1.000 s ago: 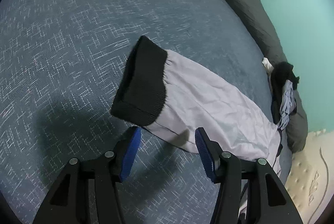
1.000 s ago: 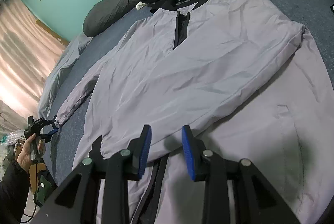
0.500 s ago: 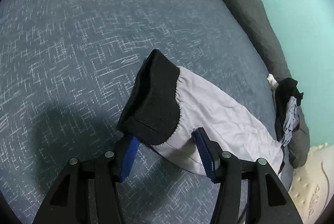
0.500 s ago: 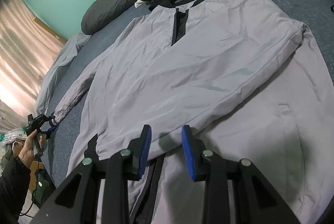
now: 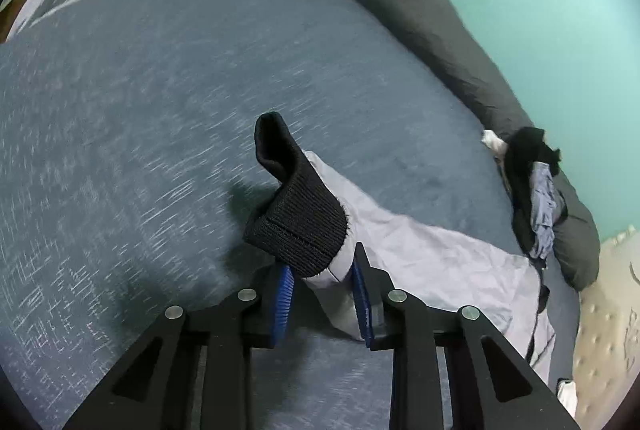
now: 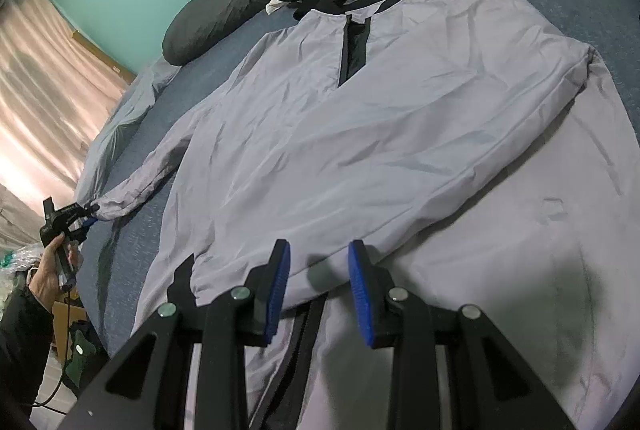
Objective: Fold clothes
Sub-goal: 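Lift the cuff and fold the sleeve across the jacket front with the left gripper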
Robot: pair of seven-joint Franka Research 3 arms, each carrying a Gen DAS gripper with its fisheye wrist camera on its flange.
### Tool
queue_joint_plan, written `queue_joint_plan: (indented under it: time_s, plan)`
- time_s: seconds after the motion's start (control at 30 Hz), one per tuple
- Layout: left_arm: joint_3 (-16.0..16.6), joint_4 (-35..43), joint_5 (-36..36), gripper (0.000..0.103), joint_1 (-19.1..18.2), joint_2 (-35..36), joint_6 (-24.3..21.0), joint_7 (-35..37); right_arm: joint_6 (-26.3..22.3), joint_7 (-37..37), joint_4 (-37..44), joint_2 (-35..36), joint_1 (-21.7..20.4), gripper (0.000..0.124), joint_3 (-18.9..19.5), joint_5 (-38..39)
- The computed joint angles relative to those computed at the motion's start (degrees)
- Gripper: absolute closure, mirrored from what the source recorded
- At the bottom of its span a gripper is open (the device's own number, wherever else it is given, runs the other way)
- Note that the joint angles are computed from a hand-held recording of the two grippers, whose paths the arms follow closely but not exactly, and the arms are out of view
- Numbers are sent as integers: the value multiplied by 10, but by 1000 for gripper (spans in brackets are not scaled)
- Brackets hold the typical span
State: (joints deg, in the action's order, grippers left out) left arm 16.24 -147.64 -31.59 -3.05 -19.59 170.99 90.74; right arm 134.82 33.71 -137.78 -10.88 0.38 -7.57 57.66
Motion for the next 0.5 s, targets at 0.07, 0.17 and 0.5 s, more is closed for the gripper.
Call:
queue_joint_plan:
  time_s: [0.07, 0.17, 0.5]
  plan:
    - [-9, 10, 6, 75, -2, -3, 1, -2, -2, -2, 0, 0, 0, 94, -1, 3]
    - [-14, 31, 14, 75, -12, -6, -4, 6, -7, -2, 1, 2, -2, 94, -4, 9]
    - [-82, 128, 64, 76, -57, 13, -20, -24, -17, -9, 4, 4, -15, 94, -11, 34]
